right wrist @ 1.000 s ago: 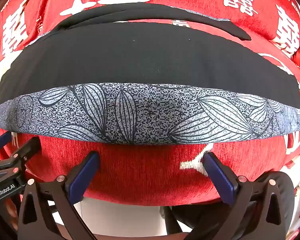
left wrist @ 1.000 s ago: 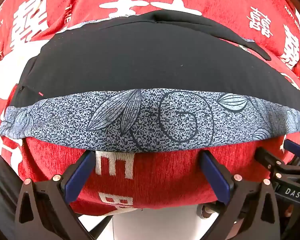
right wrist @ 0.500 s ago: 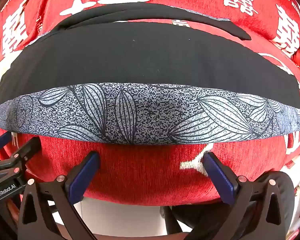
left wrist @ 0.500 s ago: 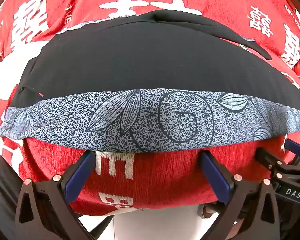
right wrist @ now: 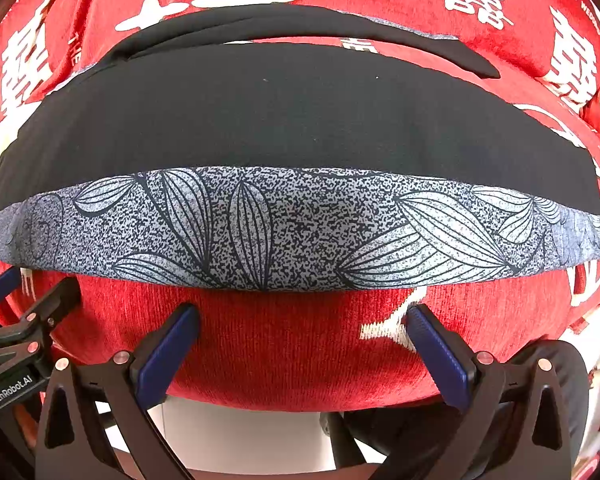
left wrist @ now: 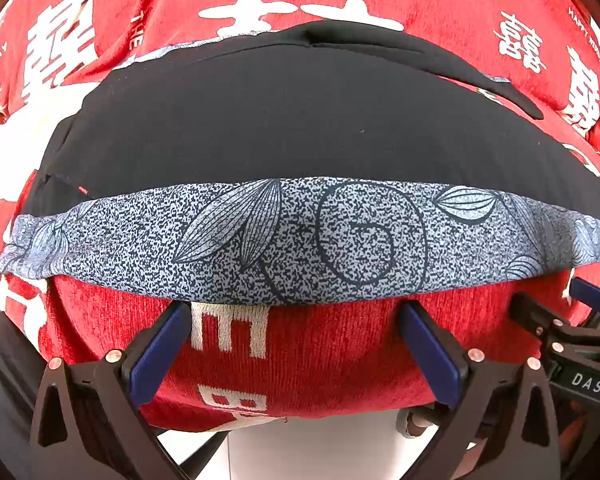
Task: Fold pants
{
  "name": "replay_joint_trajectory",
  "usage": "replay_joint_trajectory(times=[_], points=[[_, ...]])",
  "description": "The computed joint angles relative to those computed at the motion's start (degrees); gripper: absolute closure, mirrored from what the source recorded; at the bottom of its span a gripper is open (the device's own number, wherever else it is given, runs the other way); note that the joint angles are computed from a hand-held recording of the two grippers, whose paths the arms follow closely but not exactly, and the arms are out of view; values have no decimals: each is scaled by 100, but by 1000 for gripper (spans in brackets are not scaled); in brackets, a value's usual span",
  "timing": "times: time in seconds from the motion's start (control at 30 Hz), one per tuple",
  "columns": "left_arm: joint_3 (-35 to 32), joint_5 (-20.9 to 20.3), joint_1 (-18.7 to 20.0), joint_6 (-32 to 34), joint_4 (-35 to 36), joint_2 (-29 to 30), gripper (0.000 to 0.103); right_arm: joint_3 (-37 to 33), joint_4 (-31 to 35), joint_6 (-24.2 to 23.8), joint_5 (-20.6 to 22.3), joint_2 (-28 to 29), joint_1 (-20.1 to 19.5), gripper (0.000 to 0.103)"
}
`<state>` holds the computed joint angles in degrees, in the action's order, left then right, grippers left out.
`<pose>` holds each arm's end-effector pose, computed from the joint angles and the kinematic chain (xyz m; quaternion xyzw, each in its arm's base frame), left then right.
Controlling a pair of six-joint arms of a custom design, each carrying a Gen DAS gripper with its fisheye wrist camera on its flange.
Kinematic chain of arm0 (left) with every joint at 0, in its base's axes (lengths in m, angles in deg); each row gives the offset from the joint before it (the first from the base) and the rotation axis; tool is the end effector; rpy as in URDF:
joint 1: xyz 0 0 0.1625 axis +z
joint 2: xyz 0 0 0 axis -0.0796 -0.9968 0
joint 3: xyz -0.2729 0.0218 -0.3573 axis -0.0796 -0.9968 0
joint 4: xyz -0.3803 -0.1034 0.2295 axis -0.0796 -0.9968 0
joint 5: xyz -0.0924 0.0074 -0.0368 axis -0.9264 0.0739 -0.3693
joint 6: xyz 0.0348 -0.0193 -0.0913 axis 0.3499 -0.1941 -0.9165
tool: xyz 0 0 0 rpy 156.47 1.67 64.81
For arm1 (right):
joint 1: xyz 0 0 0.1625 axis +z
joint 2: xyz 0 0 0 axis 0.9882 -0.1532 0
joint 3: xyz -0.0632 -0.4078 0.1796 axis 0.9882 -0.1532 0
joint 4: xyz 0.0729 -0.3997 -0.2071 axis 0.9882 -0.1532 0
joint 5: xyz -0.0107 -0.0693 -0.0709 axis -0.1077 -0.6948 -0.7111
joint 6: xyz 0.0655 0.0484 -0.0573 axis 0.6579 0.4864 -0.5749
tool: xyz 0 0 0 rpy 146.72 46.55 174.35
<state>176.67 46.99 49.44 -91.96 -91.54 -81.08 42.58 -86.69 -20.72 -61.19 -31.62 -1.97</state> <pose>-0.3106 -0.6146 -0.1067 -0.1084 0.8583 -0.2969 0.4042 -0.0478 -0.7300 0.2289 0.2882 -0.8969 0.1004 0.3201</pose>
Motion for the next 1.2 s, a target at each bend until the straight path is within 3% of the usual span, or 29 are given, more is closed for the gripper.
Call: replay_joint_trajectory(times=[0.17,0.3,0.4,0.47,0.57,0.63,0.7,0.77,0.83,0.97,1.2], points=[[-142,22,-39,77,433,-37,0,0,38,39,-17,1,28,0],[-47,874,-388,-10,733,-141,0,-181,831,265,266,-165,44,0],[-16,1187,-499,-188,1098,-345,0,-2,638,144,1047,-513,70,0],[30,1223,-484,-279,1071,-548,0,128,315,81,1861,-795,120,0],[154,1190,-398,-426,873,-905,0,376,-619,80,3368,-1133,150,0],[83,1151,-322,-885,1443,-1063,0,435,-1345,115,3877,-1113,239,0],[-106,1179,-210,-1395,2291,-1143,0,301,-1429,51,3484,-955,444,0],[-283,1032,-144,-1699,2957,-1167,0,25,-1057,-177,2433,-679,733,0],[-240,920,-79,-1664,2917,-1260,0,-80,-1005,-463,1785,-432,866,0],[-364,862,-8,-1954,3321,-1244,0,-191,-363,-598,1435,-271,941,0],[-208,886,80,-1574,2762,-1267,0,-569,159,-447,788,98,1036,0]])
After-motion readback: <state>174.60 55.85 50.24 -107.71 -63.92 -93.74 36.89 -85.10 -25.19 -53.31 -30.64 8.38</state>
